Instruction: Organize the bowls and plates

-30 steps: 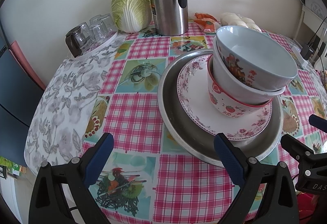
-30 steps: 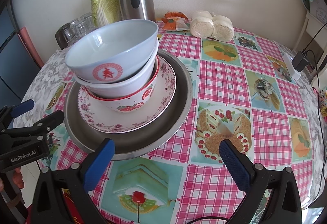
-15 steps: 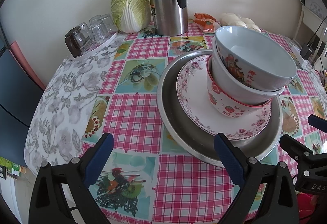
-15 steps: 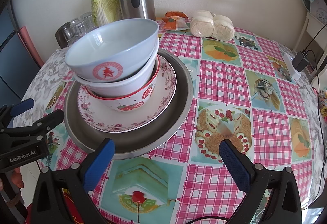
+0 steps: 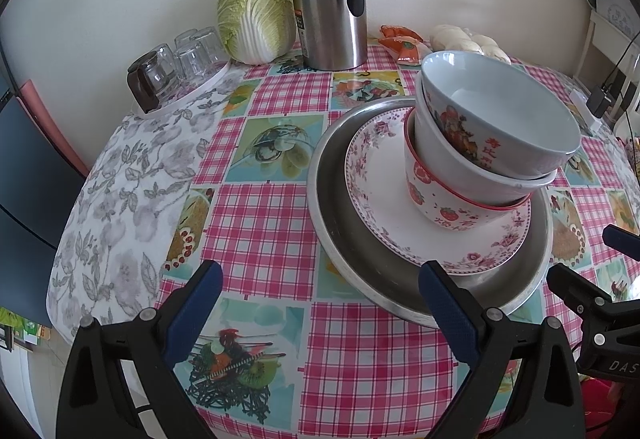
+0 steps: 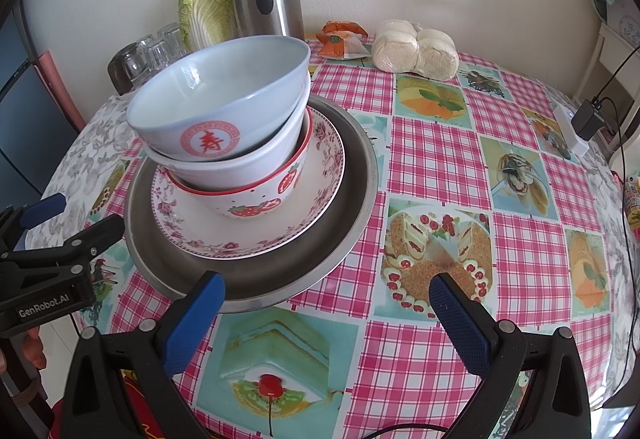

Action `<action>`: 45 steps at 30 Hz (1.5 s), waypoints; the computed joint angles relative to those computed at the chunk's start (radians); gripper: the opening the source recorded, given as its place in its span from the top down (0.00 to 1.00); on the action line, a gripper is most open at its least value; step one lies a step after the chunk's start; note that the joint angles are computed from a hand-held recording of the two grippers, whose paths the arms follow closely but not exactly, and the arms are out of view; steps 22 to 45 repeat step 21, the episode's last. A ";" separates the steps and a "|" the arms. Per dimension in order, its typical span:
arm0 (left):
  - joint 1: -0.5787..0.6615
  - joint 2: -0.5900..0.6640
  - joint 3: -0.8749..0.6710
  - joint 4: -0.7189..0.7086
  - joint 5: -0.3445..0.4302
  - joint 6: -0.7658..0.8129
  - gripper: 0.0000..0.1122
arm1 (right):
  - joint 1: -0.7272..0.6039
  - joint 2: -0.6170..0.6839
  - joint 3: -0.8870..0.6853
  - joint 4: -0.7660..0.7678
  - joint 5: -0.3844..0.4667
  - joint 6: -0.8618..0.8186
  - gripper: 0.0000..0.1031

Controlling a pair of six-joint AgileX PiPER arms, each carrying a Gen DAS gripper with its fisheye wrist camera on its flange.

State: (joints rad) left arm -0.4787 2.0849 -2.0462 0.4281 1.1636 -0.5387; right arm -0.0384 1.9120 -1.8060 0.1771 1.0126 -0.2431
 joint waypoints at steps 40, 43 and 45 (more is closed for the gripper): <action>-0.005 -0.026 0.033 0.016 -0.025 -0.028 0.12 | 0.000 -0.007 0.019 0.000 -0.007 -0.004 0.00; -0.005 -0.026 0.033 0.016 -0.025 -0.028 0.12 | 0.000 -0.007 0.019 0.000 -0.007 -0.004 0.00; -0.005 -0.026 0.033 0.016 -0.025 -0.028 0.12 | 0.000 -0.007 0.019 0.000 -0.007 -0.004 0.00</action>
